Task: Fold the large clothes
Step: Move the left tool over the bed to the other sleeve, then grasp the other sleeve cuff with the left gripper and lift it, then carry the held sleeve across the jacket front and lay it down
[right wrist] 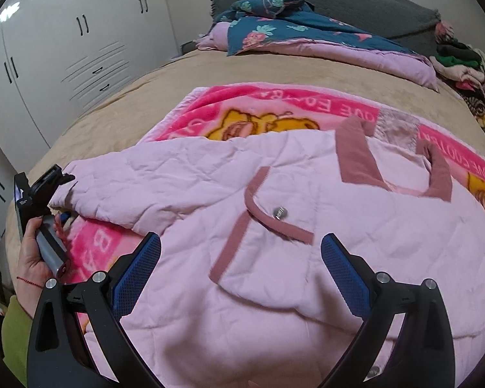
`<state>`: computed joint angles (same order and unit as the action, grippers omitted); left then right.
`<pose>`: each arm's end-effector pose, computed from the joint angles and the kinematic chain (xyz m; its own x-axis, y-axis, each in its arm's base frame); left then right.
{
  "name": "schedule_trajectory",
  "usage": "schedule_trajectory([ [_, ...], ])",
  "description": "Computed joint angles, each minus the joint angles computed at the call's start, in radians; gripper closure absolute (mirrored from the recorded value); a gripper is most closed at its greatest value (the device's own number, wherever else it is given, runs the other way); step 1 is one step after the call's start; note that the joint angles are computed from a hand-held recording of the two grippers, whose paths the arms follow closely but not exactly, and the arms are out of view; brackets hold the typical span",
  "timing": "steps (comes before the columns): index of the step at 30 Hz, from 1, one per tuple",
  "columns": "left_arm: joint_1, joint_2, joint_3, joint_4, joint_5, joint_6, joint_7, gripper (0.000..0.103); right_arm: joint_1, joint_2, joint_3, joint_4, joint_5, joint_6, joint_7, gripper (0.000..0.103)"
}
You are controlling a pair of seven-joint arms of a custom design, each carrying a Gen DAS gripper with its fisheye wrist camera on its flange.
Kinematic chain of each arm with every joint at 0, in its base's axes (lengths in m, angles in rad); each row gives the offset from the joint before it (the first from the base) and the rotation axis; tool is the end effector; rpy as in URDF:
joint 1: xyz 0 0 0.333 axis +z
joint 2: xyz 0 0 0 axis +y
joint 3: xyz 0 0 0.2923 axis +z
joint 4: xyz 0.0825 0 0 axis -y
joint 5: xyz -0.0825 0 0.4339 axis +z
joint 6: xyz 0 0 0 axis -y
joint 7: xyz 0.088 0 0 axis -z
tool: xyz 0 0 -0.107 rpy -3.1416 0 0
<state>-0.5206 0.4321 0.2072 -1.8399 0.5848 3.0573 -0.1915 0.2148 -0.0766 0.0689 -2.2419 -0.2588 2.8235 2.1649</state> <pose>0.6587 -0.2725 0.3256 0.4740 -0.6250 0.6202 -0.5114 -0.7688 -0.3839 0.5720 0.1805 0.4237 -0.0393 -0.9883 -0.1471 -0.7865 0.1213 -0.6055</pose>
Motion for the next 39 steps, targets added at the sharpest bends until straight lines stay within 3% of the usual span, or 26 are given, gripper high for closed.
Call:
schedule_trajectory([
  [3,0.016,-0.002,-0.009,-0.008,-0.008,0.02,0.012,0.072,-0.005,-0.039,0.003,-0.038,-0.014,0.008,0.017,0.004],
  [5,-0.004,-0.004,0.021,-0.011,-0.003,0.055,0.005,0.081,-0.009,-0.071,0.007,-0.069,-0.009,0.016,0.028,0.004],
  [9,-0.073,-0.035,0.097,-0.02,0.026,0.069,0.031,0.088,-0.028,-0.129,0.021,-0.122,-0.011,0.039,0.061,0.004],
  [11,-0.166,-0.067,0.186,-0.015,0.129,0.011,-0.026,0.088,-0.042,-0.167,0.029,-0.157,-0.014,0.051,0.084,0.004],
  [13,-0.207,-0.094,0.219,-0.007,0.228,-0.017,-0.085,0.088,-0.057,-0.197,0.041,-0.183,-0.018,0.053,0.107,0.004],
  [16,-0.232,-0.137,0.224,0.0,0.35,-0.032,-0.138,0.089,-0.081,-0.251,0.057,-0.224,-0.026,0.044,0.132,0.004],
  [30,-0.183,-0.252,0.085,0.03,0.655,-0.044,-0.264,0.089,-0.196,-0.567,0.127,-0.466,-0.038,0.022,0.256,0.004],
  [39,-0.112,-0.237,-0.042,0.09,0.722,-0.054,-0.251,0.089,-0.219,-0.749,0.154,-0.58,-0.036,-0.04,0.306,0.004],
])
